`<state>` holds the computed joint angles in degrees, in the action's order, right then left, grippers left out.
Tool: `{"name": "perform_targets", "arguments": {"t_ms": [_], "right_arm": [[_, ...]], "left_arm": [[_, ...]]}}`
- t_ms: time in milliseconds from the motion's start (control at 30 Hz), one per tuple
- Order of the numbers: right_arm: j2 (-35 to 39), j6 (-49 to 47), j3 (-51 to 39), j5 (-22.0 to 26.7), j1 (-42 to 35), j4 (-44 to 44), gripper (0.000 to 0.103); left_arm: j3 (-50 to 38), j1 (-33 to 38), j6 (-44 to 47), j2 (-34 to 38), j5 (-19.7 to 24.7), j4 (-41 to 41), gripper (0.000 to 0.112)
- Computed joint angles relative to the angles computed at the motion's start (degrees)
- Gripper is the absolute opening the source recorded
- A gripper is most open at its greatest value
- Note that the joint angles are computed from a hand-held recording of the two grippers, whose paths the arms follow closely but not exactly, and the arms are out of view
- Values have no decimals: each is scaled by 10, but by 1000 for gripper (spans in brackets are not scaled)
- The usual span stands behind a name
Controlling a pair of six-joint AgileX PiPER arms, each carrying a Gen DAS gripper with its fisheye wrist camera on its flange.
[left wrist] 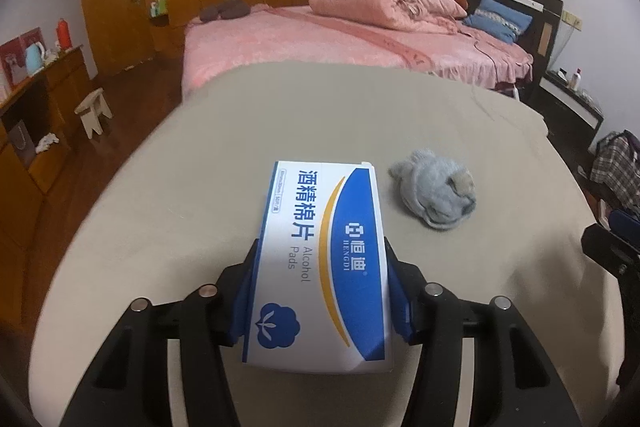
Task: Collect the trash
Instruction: 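Grasp the white-and-blue alcohol pad box with the left tool, then grasp the grey rolled sock with the right tool while the left holds the box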
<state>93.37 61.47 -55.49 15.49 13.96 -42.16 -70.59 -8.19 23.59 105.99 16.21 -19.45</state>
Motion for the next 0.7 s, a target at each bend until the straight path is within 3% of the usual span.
{"name": "perform_targets", "arguments": {"t_ms": [333, 500, 700], "right_arm": [[93, -97, -125, 16, 13, 96, 96], [147, -197, -203, 42, 24, 186, 96], [195, -249, -267, 67, 35, 235, 96]], "left_arm": [[-36, 35, -77, 22, 2, 89, 55], [-47, 56, -86, 34, 4, 99, 55], [-47, 77, -75, 41, 1, 92, 55]]}}
